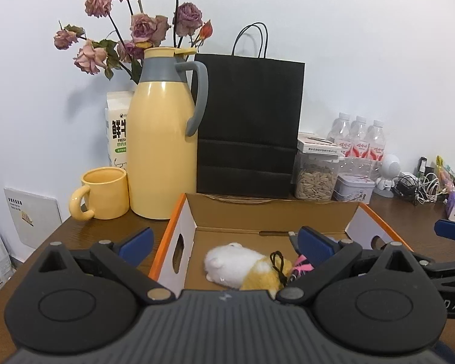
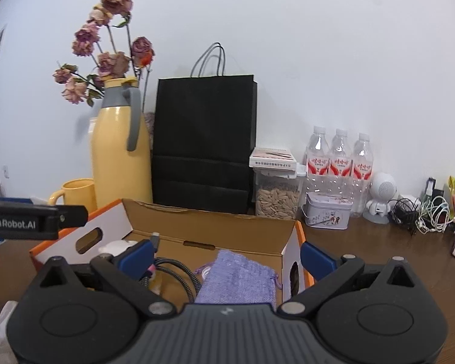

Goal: Organize objects
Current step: 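Move both tools back from the box toward the red rose and white cap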

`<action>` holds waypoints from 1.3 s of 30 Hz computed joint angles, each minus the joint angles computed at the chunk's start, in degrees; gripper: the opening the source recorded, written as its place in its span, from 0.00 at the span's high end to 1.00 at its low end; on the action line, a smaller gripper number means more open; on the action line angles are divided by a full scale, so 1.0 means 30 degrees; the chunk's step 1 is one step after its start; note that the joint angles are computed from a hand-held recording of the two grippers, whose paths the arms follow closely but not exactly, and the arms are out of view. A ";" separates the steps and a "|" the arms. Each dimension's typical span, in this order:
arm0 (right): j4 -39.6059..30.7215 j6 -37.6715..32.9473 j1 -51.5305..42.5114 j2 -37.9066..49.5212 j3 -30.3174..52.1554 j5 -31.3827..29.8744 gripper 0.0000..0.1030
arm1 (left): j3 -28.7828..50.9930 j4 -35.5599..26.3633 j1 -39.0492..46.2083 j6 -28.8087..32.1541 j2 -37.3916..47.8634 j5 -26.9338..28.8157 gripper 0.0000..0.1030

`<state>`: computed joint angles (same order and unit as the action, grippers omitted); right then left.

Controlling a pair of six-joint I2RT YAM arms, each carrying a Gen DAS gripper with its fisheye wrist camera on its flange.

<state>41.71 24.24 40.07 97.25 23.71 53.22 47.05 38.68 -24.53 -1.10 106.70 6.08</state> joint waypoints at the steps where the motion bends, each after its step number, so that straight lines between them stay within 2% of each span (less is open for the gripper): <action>1: -0.0349 0.0107 0.0319 -0.0200 -0.0026 0.0256 0.00 | -0.0301 -0.0024 0.0062 0.0079 -0.0310 0.0066 0.00; 6: -0.2533 0.1184 0.1997 -0.1336 -0.0181 0.1594 0.00 | -0.1792 -0.0312 0.0469 0.0472 -0.1875 0.0225 0.00; 10: -0.5236 0.3193 0.3641 -0.2159 -0.0217 0.2797 0.00 | -0.3153 -0.0495 0.0962 0.0859 -0.3194 0.0382 0.00; 17: -1.1802 0.8918 0.6774 -0.2290 0.0694 0.4405 0.00 | -0.5862 -0.0858 0.2264 0.1473 -0.5794 0.1255 0.00; 23: -1.7648 1.4596 0.9490 -0.1133 0.2325 0.4945 0.00 | -0.7978 -0.1153 0.3649 0.2222 -0.7423 0.2357 0.00; 26: -1.9816 1.7217 1.0712 -0.0188 0.3215 0.4841 0.00 | -0.8956 -0.1244 0.4323 0.2538 -0.8002 0.2988 0.00; 31: -2.1091 1.9433 1.2123 0.1330 0.4205 0.4296 0.00 | -1.0202 -0.1395 0.5399 0.3267 -0.8626 0.3958 0.00; 39: -1.9511 1.8843 1.3167 0.3702 0.5251 0.3042 0.00 | -1.1701 -0.0915 0.7020 0.4642 -0.8723 0.5378 0.00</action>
<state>-16.83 80.77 79.58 108.36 39.46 62.35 11.95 35.94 -3.47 12.83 80.54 22.21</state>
